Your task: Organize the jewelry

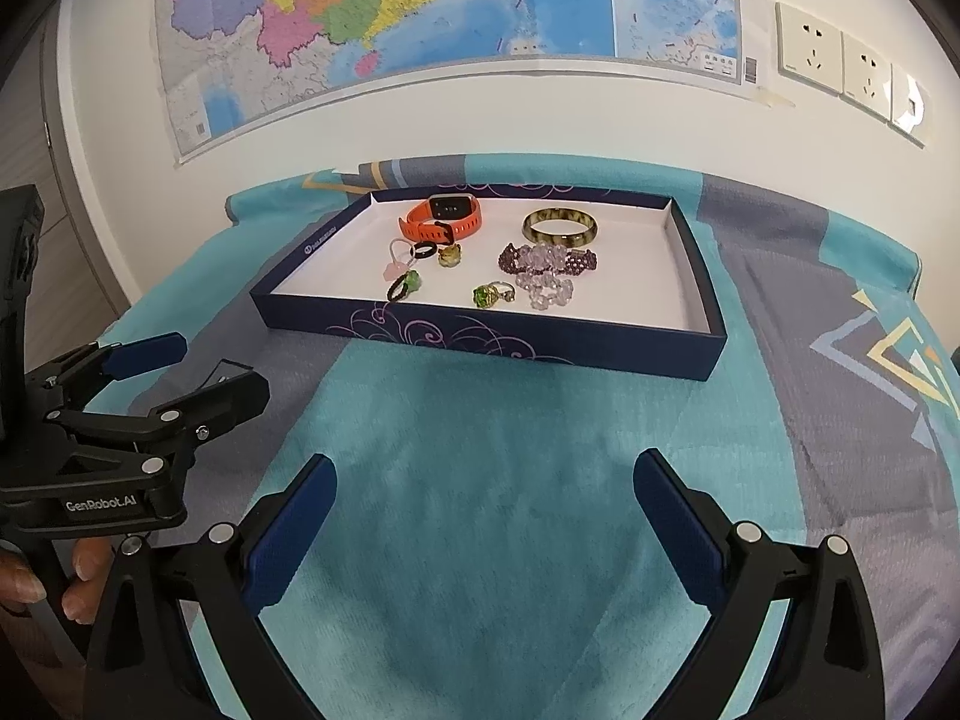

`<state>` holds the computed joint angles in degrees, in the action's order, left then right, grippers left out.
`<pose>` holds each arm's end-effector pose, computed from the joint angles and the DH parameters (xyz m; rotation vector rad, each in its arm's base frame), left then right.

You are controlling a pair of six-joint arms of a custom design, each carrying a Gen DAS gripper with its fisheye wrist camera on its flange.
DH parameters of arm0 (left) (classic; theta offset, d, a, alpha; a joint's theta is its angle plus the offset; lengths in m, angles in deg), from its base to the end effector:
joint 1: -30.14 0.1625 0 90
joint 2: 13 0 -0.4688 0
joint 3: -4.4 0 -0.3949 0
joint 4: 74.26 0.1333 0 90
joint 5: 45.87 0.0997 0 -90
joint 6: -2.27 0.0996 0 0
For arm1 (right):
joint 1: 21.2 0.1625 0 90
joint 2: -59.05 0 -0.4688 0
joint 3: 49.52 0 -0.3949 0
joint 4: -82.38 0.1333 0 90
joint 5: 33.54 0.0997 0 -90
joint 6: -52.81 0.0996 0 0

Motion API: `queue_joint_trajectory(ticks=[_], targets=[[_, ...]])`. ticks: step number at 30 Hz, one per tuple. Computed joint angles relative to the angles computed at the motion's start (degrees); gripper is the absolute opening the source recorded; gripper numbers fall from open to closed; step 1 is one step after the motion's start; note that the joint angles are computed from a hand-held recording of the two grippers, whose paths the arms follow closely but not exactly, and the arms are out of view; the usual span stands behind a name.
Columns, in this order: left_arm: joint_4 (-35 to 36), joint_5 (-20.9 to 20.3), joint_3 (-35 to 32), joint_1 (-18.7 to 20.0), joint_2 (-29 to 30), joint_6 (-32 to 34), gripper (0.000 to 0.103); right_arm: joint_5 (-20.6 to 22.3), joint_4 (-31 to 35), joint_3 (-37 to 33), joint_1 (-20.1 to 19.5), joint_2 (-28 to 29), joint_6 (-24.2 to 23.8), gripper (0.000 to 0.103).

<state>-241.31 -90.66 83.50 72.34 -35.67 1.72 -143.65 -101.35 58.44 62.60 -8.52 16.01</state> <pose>-0.4326 -0.6676 -0.0164 0.8080 2.3082 -0.8205 0.0321 -0.6213 0.3641 0.4142 -2.2996 0.9364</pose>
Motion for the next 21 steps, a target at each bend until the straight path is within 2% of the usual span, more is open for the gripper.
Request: queue_joint_trajectory(ticks=[21], targets=[[1.3, -0.1, -0.1, 0.1, 0.1, -1.0, 0.097, -0.5, 0.6, -0.3, -0.3, 0.1, 1.0, 0.096]])
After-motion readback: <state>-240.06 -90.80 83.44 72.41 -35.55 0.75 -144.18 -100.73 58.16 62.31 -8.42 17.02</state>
